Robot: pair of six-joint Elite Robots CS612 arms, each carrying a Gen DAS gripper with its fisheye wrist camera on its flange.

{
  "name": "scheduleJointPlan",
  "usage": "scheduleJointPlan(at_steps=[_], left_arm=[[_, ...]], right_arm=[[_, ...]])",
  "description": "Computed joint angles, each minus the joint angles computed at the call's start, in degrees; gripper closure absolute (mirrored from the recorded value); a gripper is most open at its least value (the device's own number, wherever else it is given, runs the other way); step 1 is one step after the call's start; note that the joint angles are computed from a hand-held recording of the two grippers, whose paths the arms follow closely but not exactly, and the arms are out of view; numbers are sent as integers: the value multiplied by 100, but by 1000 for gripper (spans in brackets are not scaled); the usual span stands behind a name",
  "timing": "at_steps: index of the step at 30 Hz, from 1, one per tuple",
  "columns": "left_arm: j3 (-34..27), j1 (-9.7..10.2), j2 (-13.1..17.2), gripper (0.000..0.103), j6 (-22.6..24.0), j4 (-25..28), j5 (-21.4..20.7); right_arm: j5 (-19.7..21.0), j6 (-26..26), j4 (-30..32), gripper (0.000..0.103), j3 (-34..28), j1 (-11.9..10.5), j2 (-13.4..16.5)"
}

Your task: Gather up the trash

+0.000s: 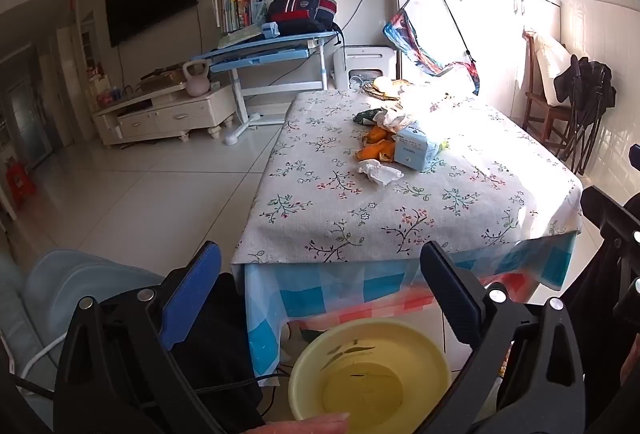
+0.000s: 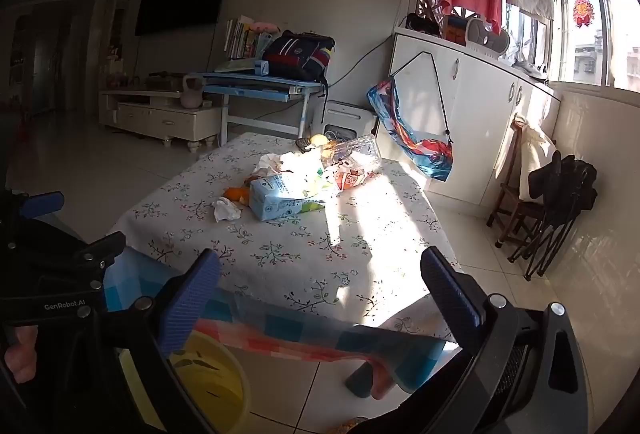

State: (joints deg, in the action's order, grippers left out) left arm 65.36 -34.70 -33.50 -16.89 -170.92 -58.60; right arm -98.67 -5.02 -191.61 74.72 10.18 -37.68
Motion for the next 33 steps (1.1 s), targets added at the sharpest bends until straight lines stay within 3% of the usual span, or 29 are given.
scheduleJointPlan(at_steps=[33], left_arm=[[-2, -2, 0, 6, 16, 11, 13]], right_arm=[[-14, -78, 160, 7, -87, 19, 55]])
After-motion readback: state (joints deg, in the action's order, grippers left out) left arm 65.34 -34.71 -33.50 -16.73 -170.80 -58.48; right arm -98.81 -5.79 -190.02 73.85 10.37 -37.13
